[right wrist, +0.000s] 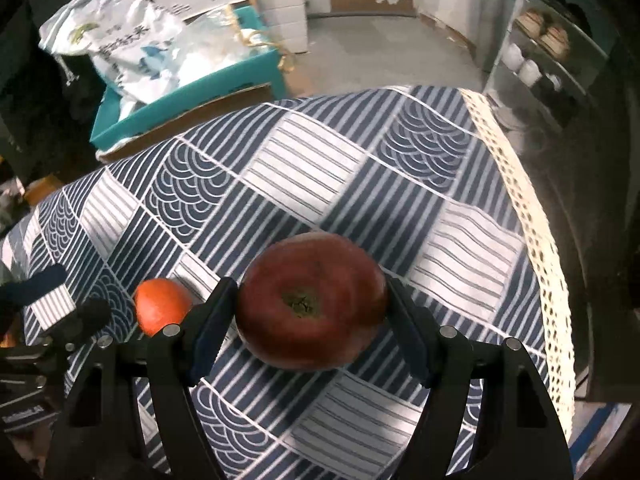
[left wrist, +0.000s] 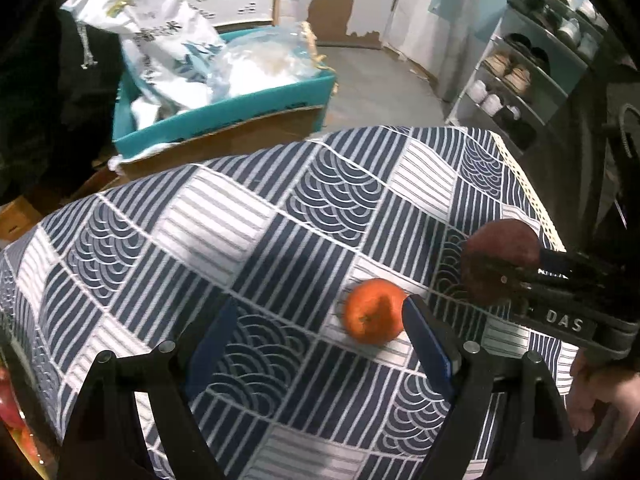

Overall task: Organize fruits
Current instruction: 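Grasp the red apple with the right tool while the left tool grasps the tangerine, then carry the tangerine with the left tool toward the plate while the right tool carries the apple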

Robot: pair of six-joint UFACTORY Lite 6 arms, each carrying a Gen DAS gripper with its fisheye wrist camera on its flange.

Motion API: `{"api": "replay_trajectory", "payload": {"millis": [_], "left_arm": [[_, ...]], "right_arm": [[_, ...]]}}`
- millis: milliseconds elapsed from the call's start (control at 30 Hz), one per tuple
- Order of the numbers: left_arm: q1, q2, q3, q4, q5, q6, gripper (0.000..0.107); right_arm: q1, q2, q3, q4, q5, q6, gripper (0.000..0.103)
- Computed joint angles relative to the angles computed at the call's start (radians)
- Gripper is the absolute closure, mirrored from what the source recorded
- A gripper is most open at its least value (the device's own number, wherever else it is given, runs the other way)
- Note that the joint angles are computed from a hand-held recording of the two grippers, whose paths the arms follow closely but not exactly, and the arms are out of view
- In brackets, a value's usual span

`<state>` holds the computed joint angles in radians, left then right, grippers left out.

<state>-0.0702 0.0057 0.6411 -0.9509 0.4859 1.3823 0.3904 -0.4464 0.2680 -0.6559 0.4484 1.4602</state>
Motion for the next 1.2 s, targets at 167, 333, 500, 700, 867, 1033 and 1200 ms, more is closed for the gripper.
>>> {"api": "replay_trajectory", "payload": {"millis": [167, 333, 500, 700, 867, 1033, 1200], "left_arm": [[-0.078, 0.022, -0.017, -0.035, -0.052, 0.003, 0.021], [-0.128, 0.065, -0.018, -0.057, -0.087, 0.005, 0.022], [-0.133, 0.106, -0.019, -0.123, -0.088, 0.063, 0.027], [-0.115, 0.173, 0.017, -0.109, -0.004, 0.069, 0.06], [-0.119, 0.12, -0.019, -0.113, -0.033, 0.084, 0.062], [-0.084, 0.045, -0.044, -0.087, -0.027, 0.078, 0.062], [-0.042, -0.036, -0.046, -0.021, -0.007, 0.05, 0.062]], "right_arm": [[0.04, -0.048, -0.035, -0.002, 0.07, 0.032, 0.028], [0.08, -0.067, -0.052, -0.003, 0.124, 0.042, 0.028], [0.061, -0.139, -0.087, 0.049, 0.13, -0.015, 0.028], [0.055, -0.157, -0.096, 0.06, 0.123, -0.027, 0.028], [0.069, -0.144, -0.086, 0.055, 0.119, -0.026, 0.028], [0.114, -0.142, -0.066, 0.029, 0.154, 0.004, 0.028], [0.167, -0.145, -0.025, 0.017, 0.214, 0.017, 0.028]]}}
